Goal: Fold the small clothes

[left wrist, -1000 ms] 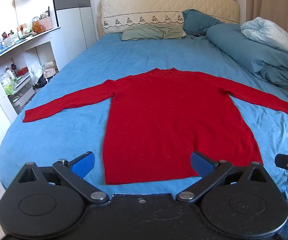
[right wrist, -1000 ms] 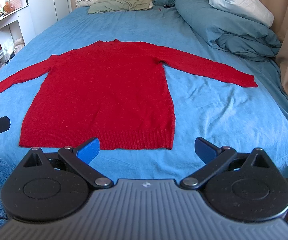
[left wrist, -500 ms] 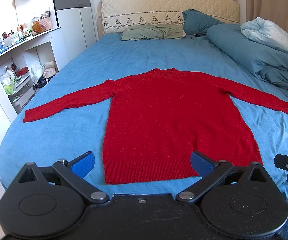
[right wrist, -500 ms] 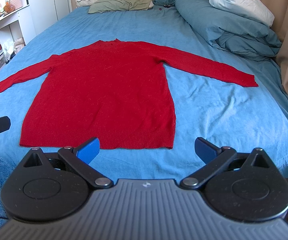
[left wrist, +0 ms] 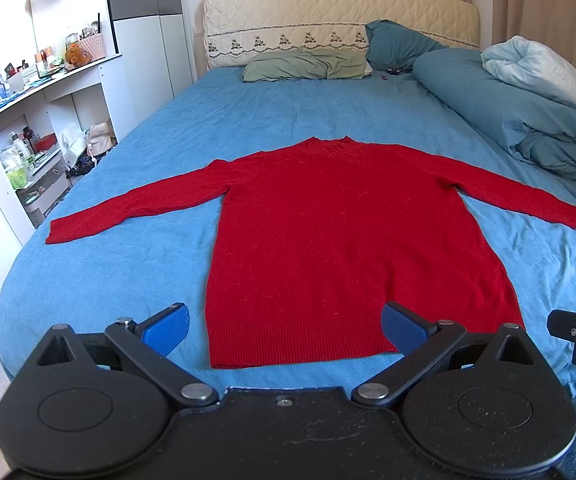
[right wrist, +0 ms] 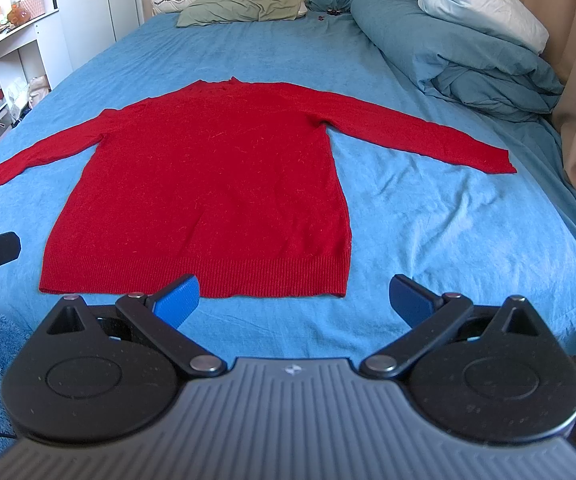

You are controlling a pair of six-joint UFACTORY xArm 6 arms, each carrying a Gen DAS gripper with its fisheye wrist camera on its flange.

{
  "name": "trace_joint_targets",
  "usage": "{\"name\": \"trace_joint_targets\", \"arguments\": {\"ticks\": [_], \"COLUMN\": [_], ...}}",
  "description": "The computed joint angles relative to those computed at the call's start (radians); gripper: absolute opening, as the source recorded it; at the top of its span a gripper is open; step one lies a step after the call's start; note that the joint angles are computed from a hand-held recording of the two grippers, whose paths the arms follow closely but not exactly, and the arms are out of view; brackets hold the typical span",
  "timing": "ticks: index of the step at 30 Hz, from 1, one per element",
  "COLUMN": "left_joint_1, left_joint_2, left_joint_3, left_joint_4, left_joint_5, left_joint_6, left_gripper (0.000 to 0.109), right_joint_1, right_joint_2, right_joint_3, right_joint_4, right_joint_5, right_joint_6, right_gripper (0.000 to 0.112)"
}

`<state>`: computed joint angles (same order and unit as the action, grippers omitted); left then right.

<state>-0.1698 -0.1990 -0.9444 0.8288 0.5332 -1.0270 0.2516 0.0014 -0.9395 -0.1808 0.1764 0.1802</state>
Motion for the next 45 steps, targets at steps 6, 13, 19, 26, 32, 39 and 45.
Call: {"name": "trace_joint_targets", "arguments": {"ticks": [6,13,19,26,32,39,45], "left_joint_1": [0.003,0.0,0.0,-0.002,-0.009,0.007,0.021], "left_joint_2": [-0.003,-0.005,-0.007,-0.009,0.011,0.14,0.382], "left_joint_3": [0.004,0.004,0.006,0.006,-0.044,-0.246,-0.545], "left_joint_4": [-0.011,0.001,0.0,0.003,0.016,0.054,-0.05], "left_joint_5": [-0.009,-0.004,-0.004,-0.004,-0.012,-0.097,-0.153], "left_joint_6": [0.002,-0.01,-0.01,-0.017,-0.003,0.013,0.171], "left_gripper": [0.103,0.103,0.103,0.103,0.103,0.103,0.103], "right_joint_1": [0.0,0.001,0.003,-0.001,-0.006,-0.098,-0.184], "right_joint_2": [-0.001,-0.002,-0.005,-0.006,0.01,0.068,0.228], "right_joint_3": [0.001,0.005,0.006,0.0,-0.028,-0.148,-0.358], "right_joint_4": [0.0,-0.005,-0.01,0.027,0.031,-0.065,-0.178], "right_joint_5": [-0.001,-0.003,-0.001,0.004,-0.022,-0.057,-0.032], "right_joint_6": [0.0,0.006,0.012,-0.025,-0.002,0.114,0.245], "right_gripper": [0.103,0.103,0.103,0.103,0.103,0.103,0.103]}}
